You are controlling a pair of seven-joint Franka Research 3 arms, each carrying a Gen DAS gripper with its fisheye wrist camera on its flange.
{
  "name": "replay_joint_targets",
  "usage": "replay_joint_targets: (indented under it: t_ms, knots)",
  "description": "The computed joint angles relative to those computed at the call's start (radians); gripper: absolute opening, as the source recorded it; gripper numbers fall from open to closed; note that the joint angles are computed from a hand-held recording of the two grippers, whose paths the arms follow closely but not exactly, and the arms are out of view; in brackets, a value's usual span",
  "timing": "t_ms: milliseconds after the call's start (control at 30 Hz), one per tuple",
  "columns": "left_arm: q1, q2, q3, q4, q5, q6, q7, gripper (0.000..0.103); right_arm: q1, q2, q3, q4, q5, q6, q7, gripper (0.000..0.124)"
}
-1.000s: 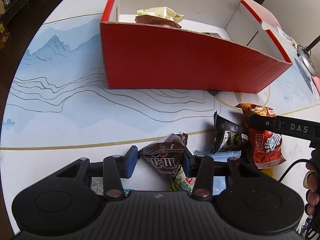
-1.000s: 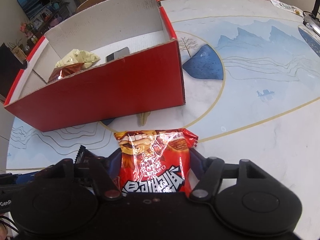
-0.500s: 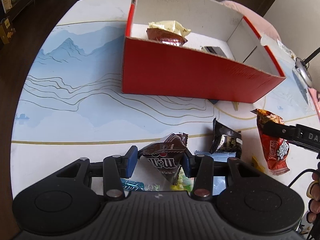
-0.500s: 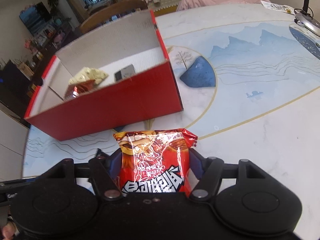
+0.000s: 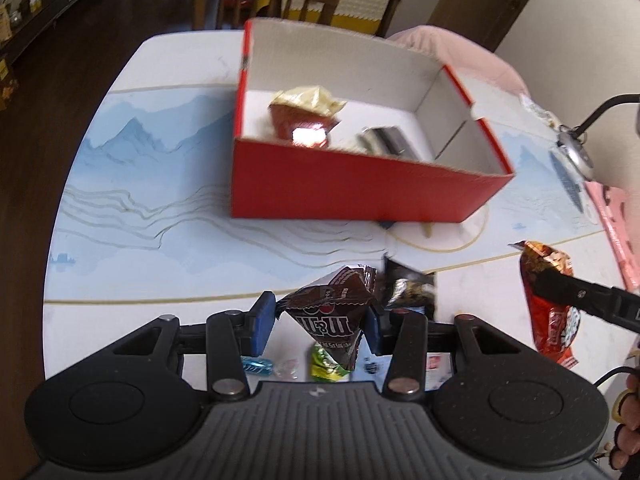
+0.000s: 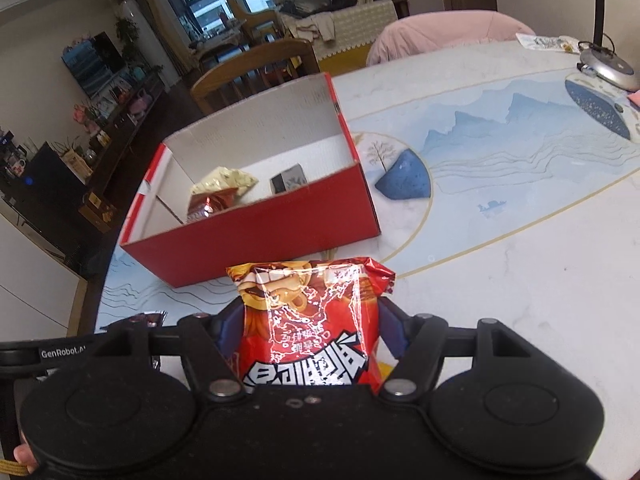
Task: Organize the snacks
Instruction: 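Carry the red snack bag and M&M's pack over the red box with both tools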
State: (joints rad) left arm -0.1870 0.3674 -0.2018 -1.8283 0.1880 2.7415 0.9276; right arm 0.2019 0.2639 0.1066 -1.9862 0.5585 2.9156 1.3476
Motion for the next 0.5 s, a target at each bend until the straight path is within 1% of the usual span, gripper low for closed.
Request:
replay_joint_targets:
  t_ms: [100, 233, 367, 500]
  knots:
    - [0.005, -0.008, -0.01, 0.014, -0.008, 0.001, 0.02, 0.044, -0.005, -0.016, 0.008, -0.009, 0.019, 0.014, -0.019, 0.067]
    - [0.003, -0.011, -0.01, 0.043, -0.008, -0.007, 0.037, 0.044, 0.001, -0.017, 0.004, 0.006, 0.011, 0.018, -0.022, 0.067]
    - [-0.005, -0.005, -0.001, 0.08, 0.006, -0.011, 0.041, 0.044, 0.006, 0.003, 0.001, 0.05, -0.011, 0.008, -0.028, 0.067]
    - [-0.014, 0.011, 0.013, 0.131, 0.027, -0.026, 0.034, 0.044, 0.008, 0.044, -0.002, 0.121, -0.04, -0.009, -0.034, 0.067]
